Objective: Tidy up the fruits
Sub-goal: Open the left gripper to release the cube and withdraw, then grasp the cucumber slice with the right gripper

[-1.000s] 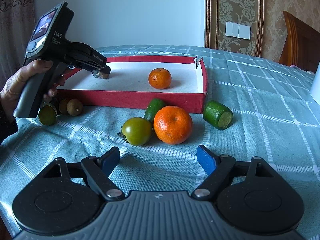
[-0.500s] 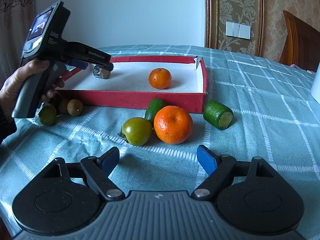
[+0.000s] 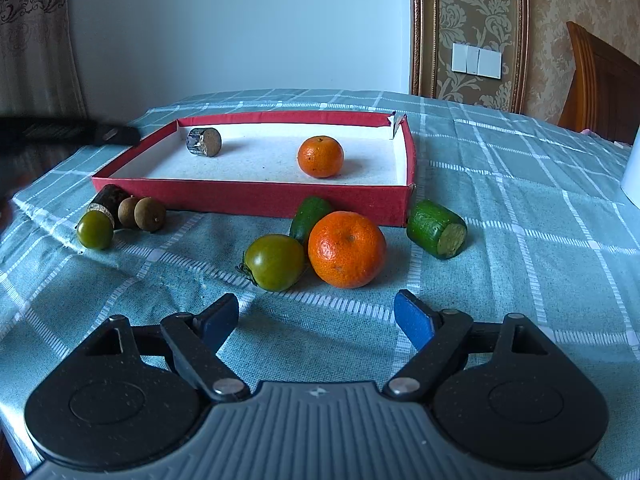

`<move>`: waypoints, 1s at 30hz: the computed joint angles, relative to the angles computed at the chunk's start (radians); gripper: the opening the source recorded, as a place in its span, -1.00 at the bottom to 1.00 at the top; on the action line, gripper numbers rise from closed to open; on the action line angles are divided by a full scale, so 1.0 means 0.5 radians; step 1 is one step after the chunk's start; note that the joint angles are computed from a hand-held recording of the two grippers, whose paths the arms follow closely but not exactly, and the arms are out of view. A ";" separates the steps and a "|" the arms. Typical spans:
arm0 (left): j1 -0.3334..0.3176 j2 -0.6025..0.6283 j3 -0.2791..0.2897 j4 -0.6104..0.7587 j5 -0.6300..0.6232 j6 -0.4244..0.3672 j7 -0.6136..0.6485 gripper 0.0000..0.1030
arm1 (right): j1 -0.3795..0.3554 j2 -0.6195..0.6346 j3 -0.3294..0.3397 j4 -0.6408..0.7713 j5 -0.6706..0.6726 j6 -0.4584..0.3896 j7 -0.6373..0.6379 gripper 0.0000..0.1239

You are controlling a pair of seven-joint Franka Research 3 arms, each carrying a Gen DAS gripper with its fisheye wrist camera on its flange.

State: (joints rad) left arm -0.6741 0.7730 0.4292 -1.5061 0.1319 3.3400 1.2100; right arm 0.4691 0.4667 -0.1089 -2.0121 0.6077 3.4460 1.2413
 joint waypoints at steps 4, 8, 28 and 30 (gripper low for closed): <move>-0.235 -0.098 0.197 -0.348 -0.165 0.184 0.051 0.84 | 0.035 0.006 -0.033 0.009 0.020 -0.013 -0.018 0.39; -0.230 -0.155 0.136 -0.473 -0.243 0.179 0.140 0.84 | 0.081 0.010 -0.078 0.015 0.046 -0.025 -0.037 0.39; 0.128 -0.042 -0.178 -0.141 0.040 -0.221 -0.105 0.87 | 0.193 0.024 -0.187 0.014 0.197 0.035 -0.026 0.39; 0.178 -0.033 -0.225 -0.104 0.091 -0.246 -0.132 0.89 | 0.073 0.011 -0.062 -0.015 0.170 0.144 0.004 0.39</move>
State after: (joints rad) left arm -0.5849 0.7565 0.3166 -1.5581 0.1776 3.2171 1.1440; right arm 0.5057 0.4723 -0.1399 -2.0197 0.6925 3.5178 1.2431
